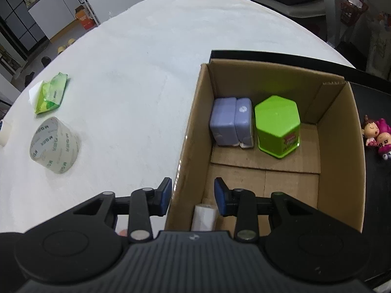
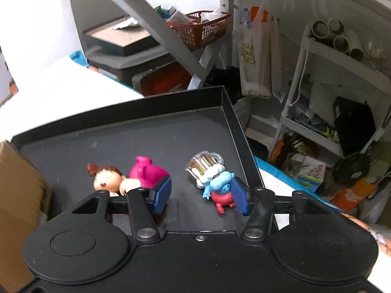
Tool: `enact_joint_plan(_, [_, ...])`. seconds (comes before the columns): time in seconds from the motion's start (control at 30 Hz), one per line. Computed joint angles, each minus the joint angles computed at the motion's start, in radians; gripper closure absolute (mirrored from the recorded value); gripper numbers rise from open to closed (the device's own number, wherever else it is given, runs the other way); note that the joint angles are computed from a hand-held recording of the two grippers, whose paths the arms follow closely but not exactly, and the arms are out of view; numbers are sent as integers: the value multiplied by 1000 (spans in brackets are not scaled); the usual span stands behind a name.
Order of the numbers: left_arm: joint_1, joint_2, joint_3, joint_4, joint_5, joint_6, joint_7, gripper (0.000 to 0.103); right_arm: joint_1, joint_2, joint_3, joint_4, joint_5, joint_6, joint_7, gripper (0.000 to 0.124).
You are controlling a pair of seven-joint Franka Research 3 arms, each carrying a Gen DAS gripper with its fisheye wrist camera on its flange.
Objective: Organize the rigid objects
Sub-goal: 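Move the right gripper to the blue-and-red figure on the tray, then close the right gripper on the blue-and-red figure and lift it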
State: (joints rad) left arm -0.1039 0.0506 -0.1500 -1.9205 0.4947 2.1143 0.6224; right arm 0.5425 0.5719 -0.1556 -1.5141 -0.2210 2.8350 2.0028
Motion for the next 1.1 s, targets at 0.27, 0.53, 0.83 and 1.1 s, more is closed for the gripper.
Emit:
enact_joint_plan(0.27, [7,-39,1,-48,-20,45,17,67,-59,-24,81,-20,61,-40,-78,99])
enact_joint_plan(0.53, [23,-72,5,-100,-72,103,42,67,-44,-105,75,-122,79,-7,-109,105])
enact_joint_plan(0.83, [41,-110,13,-156,-124,164,83,67,-47,-174,97,-173,80,15,-116,111])
enact_joint_plan(1.1, [60,-146,23,-218,-178,250,111,67,-23,-221,100,-202,48,22,-83,112])
